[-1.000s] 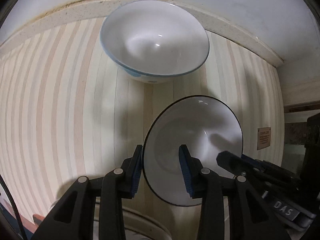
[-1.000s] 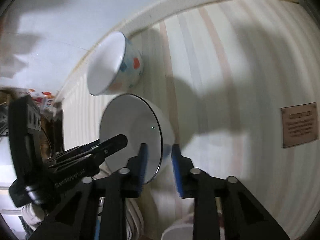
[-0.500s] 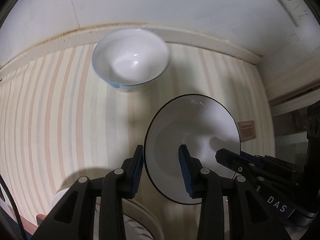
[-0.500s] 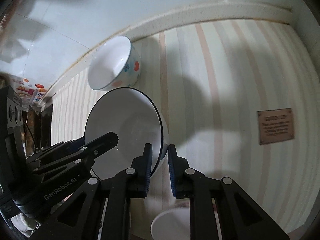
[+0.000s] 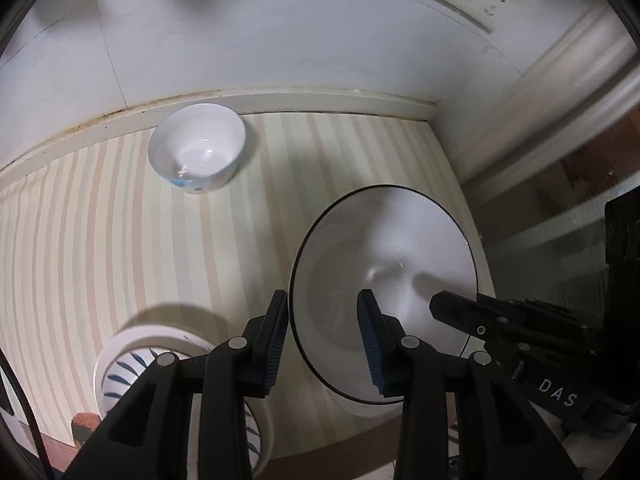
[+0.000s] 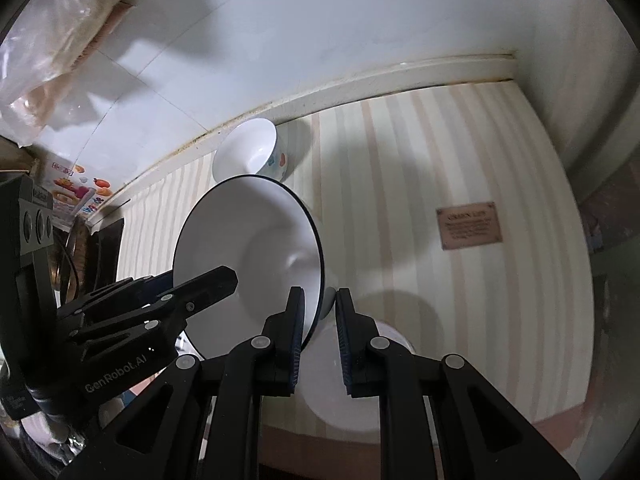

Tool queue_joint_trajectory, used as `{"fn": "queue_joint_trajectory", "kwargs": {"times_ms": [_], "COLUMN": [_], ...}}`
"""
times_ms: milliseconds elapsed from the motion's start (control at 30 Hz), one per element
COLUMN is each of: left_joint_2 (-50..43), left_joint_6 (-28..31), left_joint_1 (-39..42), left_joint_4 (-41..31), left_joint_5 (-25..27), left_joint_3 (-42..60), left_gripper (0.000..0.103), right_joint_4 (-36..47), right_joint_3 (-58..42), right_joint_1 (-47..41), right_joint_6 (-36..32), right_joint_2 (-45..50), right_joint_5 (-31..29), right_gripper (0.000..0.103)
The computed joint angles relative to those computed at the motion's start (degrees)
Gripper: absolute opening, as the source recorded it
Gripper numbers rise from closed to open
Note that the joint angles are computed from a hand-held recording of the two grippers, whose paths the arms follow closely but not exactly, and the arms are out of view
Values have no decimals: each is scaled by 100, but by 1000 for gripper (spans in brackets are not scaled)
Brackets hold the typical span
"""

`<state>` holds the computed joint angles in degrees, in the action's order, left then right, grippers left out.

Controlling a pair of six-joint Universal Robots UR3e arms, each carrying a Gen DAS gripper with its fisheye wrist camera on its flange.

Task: Organize plates and bowls

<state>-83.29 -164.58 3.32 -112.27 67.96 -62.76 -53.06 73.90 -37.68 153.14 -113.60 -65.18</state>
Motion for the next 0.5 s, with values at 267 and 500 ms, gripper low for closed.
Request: {"fn": "queue_joint_trajectory", "kwargs": {"times_ms": [267,500], "left_joint_2": [211,140], "left_joint_6": [-2,-217], "left_joint_1": [-461,-1069], "left_joint_4": [-13,522], "left_joint_5": [148,520], "left_joint_3": [-460,-1113], "left_gripper": [32,32], "right_joint_4": [1202,1383], "right_joint_3": [632,1527], "right_joint_1": [-1278,-1997], "right_joint_6": [-1187,-1784], "right_joint_2": [-1045,-1684], "right_joint_5": [-251,-616], "right_gripper": [17,17]}}
